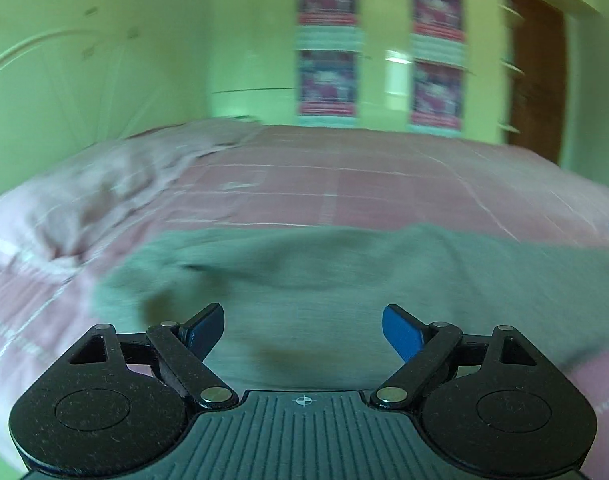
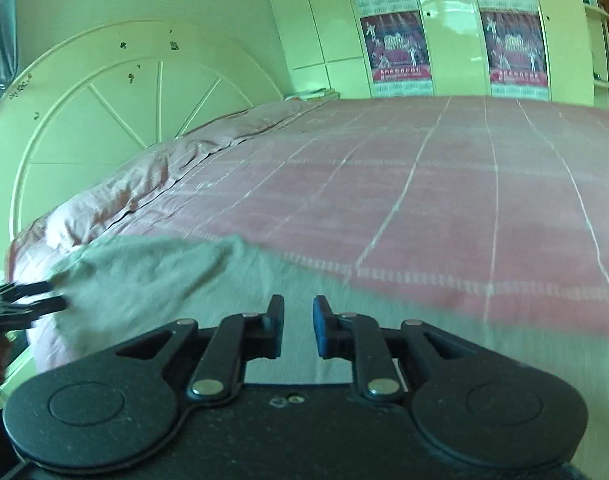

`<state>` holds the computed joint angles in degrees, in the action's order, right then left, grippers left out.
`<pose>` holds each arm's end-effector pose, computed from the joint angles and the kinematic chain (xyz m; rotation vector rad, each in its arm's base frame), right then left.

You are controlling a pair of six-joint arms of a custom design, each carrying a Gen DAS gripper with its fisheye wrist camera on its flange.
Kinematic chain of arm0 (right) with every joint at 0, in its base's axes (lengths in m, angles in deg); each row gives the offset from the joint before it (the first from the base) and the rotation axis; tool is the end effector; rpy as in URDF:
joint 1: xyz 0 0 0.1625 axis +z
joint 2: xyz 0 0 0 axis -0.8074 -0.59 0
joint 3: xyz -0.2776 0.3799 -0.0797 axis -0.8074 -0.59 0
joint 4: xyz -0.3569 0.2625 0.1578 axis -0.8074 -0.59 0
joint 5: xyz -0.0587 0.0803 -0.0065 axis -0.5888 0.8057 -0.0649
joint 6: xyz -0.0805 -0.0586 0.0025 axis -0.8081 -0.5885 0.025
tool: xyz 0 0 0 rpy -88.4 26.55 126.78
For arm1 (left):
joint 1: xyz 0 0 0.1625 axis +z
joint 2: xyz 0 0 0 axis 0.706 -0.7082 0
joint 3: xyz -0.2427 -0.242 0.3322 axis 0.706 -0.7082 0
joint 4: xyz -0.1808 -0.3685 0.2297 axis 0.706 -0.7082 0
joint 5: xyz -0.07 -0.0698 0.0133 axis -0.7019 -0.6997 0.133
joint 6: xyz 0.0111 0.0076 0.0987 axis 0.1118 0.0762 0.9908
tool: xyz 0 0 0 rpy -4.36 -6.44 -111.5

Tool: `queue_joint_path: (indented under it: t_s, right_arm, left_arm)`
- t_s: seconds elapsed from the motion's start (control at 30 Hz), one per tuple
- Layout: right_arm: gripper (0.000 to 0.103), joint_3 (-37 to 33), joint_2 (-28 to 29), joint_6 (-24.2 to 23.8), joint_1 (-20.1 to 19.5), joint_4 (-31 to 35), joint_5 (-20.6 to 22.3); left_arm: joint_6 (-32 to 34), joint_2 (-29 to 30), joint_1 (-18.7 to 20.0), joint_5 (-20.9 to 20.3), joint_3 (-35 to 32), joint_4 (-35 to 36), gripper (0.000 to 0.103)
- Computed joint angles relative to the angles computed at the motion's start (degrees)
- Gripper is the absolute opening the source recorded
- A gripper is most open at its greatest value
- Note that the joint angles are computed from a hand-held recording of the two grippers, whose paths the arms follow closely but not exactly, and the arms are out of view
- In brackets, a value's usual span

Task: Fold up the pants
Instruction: 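Open both tools and lay the fabric down, then pinch the folded edge with the right tool and tuck it under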

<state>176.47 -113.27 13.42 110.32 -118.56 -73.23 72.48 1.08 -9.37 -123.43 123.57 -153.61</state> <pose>-0.0589 -0.3866 0.3397 0.6279 -2.4204 1.1487 -0.2258 -0.4257 0.0521 0.7955 2.1398 -1.1611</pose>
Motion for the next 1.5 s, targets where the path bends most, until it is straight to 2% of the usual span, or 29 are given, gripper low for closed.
queue_joint_path:
  t_s: [0.03, 0.1, 0.17, 0.2, 0.23, 0.27, 0.3, 0.33, 0.4, 0.47, 0.5, 0.57, 0.6, 0.67, 0.73, 0.83, 0.9, 0.97, 1.03, 1.07, 1.1, 1.13, 1.17, 1.23, 1.27, 1.3, 1.37, 1.43, 1.5]
  right_arm:
    - [0.009, 1.66, -0.97, -1.31, -1.17, -0.71, -0.13]
    - [0.008, 3.92, -0.61, -2.42, -2.69, -3.40, -2.73]
    - [0.004, 4.57, 3.09, -0.39, -3.00, -9.59, -9.29]
    - [0.002, 4.80, 3.23, 1.09, -3.78, -10.77, -9.99]
    - [0.002, 5.22, 2.00, 3.34, -5.36, -10.94, -8.29]
    - [0.002, 5.70, 1.00, 6.35, -6.55, -12.51, -7.71]
    - [0.005, 6.45, -0.83, 8.79, -8.65, -13.90, -5.81]
    - [0.009, 7.44, -3.45, 10.83, -12.08, -14.70, -1.50]
    - [0.008, 9.30, -9.98, 17.76, -22.28, -14.87, 10.50]
    - [0.012, 10.09, -14.37, 27.89, -34.27, -17.22, 21.80]
    - [0.015, 10.29, -14.64, 33.89, -39.26, -20.96, 25.50]
    - [0.020, 9.12, -16.16, 45.89, -49.90, -22.02, 33.24]
    - [0.020, 8.20, -16.07, 51.89, -53.23, -21.53, 35.90]
    - [0.020, 6.88, -13.86, 61.70, -56.85, -24.54, 37.81]
    - [0.020, 5.89, -11.35, 65.76, -57.88, -26.06, 39.23]
    - [0.022, 4.36, -7.88, 66.37, -55.42, -25.92, 38.14]
    - [0.023, 3.15, -5.68, 66.93, -52.32, -25.93, 35.60]
    - [0.034, 1.98, -4.21, 66.82, -49.21, -25.39, 32.81]
    - [0.038, 0.97, -5.80, 65.82, -47.33, -21.47, 28.92]
    - [0.030, 0.60, -6.31, 65.80, -46.83, -20.51, 27.81]
    - [0.015, -0.05, -6.70, 64.17, -45.59, -18.93, 26.30]
    - [0.004, -0.38, -7.52, 61.52, -45.32, -17.55, 26.67]
    - [0.004, -0.41, -8.25, 58.92, -45.27, -18.57, 27.89]
    - [0.004, 1.36, -10.48, 51.94, -48.58, -24.64, 35.77]
    - [0.004, 2.23, -10.43, 49.06, -49.84, -29.14, 38.03]
    - [0.004, 2.85, -10.13, 47.05, -51.22, -31.63, 39.36]
    - [0.004, 2.67, -8.39, 43.79, -51.85, -29.50, 36.95]
    - [0.004, 1.70, -6.06, 43.16, -52.18, -22.30, 33.78]
    - [0.003, 1.98, -4.36, 47.20, -54.42, -24.32, 37.63]
  left_arm:
    - [1.68, 1.11, -0.38, -1.27, -0.61, 1.01, 0.087]
    - [1.60, 2.16, -0.63, -1.04, -1.99, 7.16, 0.087]
    - [-2.80, 1.31, -0.06, -0.95, -2.58, 15.23, 0.091]
    - [-4.16, 0.63, 0.47, -1.61, -2.35, 15.66, 0.095]
    - [-6.87, 0.05, 0.66, -1.62, -1.98, 16.38, 0.100]
    - [-8.90, -1.06, 0.90, -1.92, -1.65, 17.93, 0.100]
    - [-10.74, -2.09, 0.56, -1.46, -1.41, 20.14, 0.100]
    - [-11.91, -2.80, -0.20, -0.28, -1.14, 21.49, 0.100]
    - [-11.04, -3.08, -1.44, -0.03, 0.04, 17.61, 0.100]
    - [-9.58, -3.01, -2.13, -0.81, 0.86, 14.95, 0.100]
    - [-8.79, -2.76, -1.87, -1.28, 0.61, 15.33, 0.100]
    - [-8.27, -2.38, -0.15, -1.96, -0.93, 18.36, 0.100]
    - [-9.57, -2.18, 0.36, -2.35, -1.26, 19.20, 0.100]
    - [-11.19, -1.25, 0.84, -2.63, -1.40, 17.41, 0.101]
    - [-11.48, -0.39, 0.62, -1.76, -1.93, 17.04, 0.101]
    - [-10.10, 0.32, 0.24, -3.05, -2.41, 15.78, 0.101]
    - [-9.06, 0.74, 0.01, -3.15, -2.93, 17.47, 0.101]
    - [-8.97, 1.27, 0.02, -2.84, -3.28, 18.13, 0.103]
    - [-9.38, 1.28, 0.54, -3.71, -3.15, 17.28, 0.103]
    - [-9.15, 1.36, 0.83, -4.17, -3.05, 16.51, 0.103]
    - [-8.63, 1.46, 1.05, -4.45, -3.02, 15.85, 0.103]
    - [-8.18, 1.57, 1.15, -4.59, -2.97, 15.47, 0.103]
    - [-7.90, 1.58, 1.28, -4.73, -3.00, 15.52, 0.103]
    - [-7.99, 1.25, 1.42, -5.01, -3.10, 16.37, 0.103]
    - [-7.88, 1.10, 1.50, -5.18, -3.11, 16.63, 0.103]
    - [-7.77, 1.10, 1.56, -5.31, -3.11, 16.52, 0.103]
    - [-7.24, 1.26, 1.68, -5.64, -3.00, 15.83, 0.103]
    - [-6.76, 1.31, 1.78, -5.91, -2.94, 15.47, 0.103]
    - [-6.62, 1.05, 1.93, -6.02, -3.07, 16.03, 0.103]
